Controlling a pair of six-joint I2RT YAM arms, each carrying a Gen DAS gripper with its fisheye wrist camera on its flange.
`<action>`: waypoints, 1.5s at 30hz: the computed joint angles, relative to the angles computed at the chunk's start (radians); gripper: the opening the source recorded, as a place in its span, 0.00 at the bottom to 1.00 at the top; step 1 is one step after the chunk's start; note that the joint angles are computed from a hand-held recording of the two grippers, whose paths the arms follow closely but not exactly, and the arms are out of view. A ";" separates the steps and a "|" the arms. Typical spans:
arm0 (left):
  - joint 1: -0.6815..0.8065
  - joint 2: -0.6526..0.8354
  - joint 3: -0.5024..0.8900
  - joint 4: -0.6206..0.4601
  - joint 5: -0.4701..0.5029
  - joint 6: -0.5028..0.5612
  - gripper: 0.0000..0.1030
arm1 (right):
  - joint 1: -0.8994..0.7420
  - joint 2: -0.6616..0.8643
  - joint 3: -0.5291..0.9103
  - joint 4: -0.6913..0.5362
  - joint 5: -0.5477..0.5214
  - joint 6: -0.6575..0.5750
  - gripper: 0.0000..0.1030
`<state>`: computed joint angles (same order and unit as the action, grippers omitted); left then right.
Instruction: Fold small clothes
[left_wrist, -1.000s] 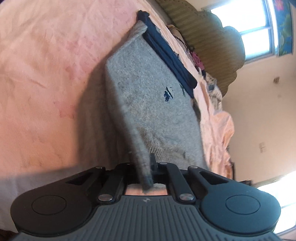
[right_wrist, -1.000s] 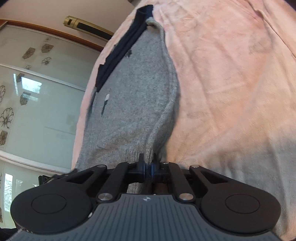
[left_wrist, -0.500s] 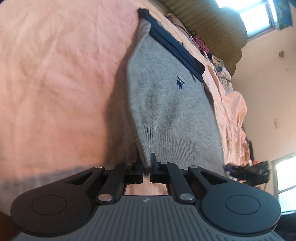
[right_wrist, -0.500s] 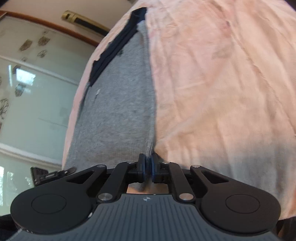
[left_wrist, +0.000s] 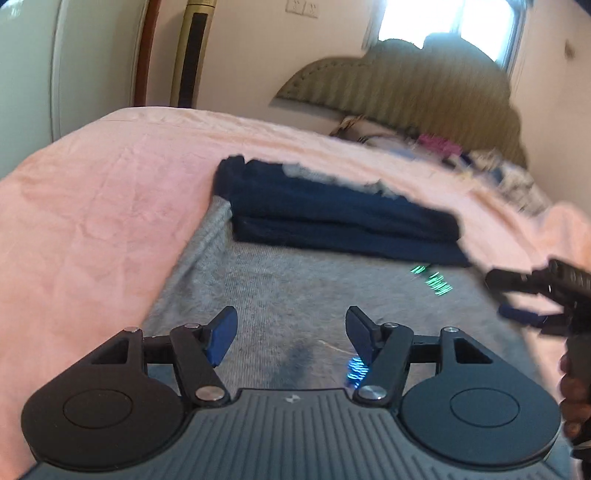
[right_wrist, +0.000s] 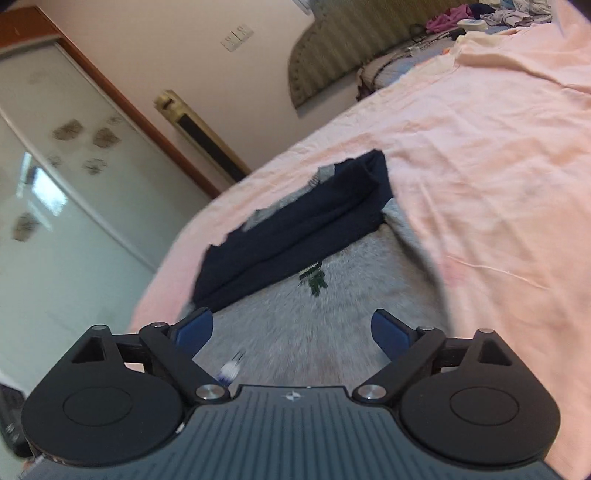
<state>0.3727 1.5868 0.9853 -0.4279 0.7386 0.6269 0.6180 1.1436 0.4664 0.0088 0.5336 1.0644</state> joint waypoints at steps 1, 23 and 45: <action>-0.031 0.010 -0.039 0.072 -0.066 -0.008 0.63 | -0.022 0.112 0.051 0.011 0.012 -0.027 0.85; 0.073 -0.120 -0.243 0.171 -0.066 0.165 0.92 | 0.437 0.482 0.346 -0.672 0.330 0.365 1.00; 0.072 -0.117 -0.245 0.172 -0.072 0.156 1.00 | 0.431 0.476 0.333 -0.655 0.333 0.353 1.00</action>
<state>0.4443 1.4694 0.7406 -0.2558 0.6664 0.7827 1.0486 1.6191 0.7996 -0.6466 0.8663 1.4174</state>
